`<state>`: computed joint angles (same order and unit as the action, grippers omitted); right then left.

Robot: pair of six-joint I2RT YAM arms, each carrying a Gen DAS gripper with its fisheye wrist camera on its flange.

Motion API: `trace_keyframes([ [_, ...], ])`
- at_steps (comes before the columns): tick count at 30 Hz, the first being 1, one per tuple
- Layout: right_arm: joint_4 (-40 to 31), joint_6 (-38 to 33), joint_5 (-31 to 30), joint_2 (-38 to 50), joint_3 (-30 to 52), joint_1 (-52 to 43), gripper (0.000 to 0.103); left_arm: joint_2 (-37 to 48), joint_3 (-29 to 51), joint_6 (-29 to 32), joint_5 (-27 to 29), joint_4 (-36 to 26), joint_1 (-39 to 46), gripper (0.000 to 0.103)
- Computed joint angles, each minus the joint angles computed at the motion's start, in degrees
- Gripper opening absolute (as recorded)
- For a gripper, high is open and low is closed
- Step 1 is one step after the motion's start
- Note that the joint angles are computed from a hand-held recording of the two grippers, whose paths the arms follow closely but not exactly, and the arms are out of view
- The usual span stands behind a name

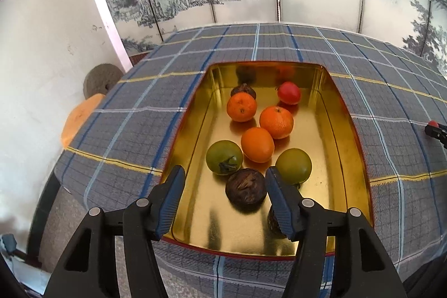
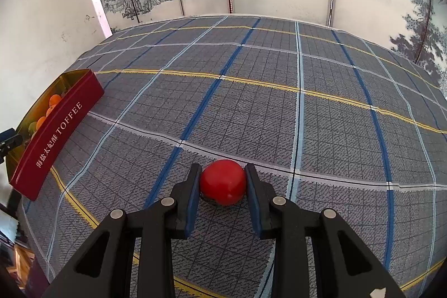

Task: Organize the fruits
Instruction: 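Lower the brown dried fruit into the tray and open the left gripper, then carry the red tomato into the tray and open the right gripper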

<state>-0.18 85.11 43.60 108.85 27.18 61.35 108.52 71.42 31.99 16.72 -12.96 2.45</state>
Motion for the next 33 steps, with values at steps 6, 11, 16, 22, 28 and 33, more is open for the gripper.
trace_keyframes([
  [6, -0.5, 0.1, 0.5, -0.1, 0.0, 0.3, 0.029, -3.1, -2.6, -0.3, 0.4, 1.5, 0.4, 0.062],
  [11, -0.8, 1.8, 0.8, -0.5, -0.5, 1.0, 0.029, -5.8, -5.6, -1.8, 1.3, 4.3, 2.0, 0.069],
  [16, -2.4, 3.0, 1.1, -1.1, 0.1, 2.0, 0.029, -8.0, -8.2, -1.9, 0.9, 7.2, 3.2, 0.07],
  [22, -7.6, 2.5, 3.5, -4.1, 3.3, 4.0, 0.029, -10.0, -9.3, -0.4, 4.0, 4.8, 4.5, 0.07],
  [28, -7.8, -5.7, 5.4, -7.2, 8.2, 4.6, 0.029, -13.0, -11.0, 0.9, 6.3, 3.2, 4.8, 0.07],
  [33, -1.8, -19.6, 3.3, -4.9, 15.3, 3.3, 0.029, -13.2, -9.9, 0.1, 6.4, 1.5, 5.1, 0.07],
])
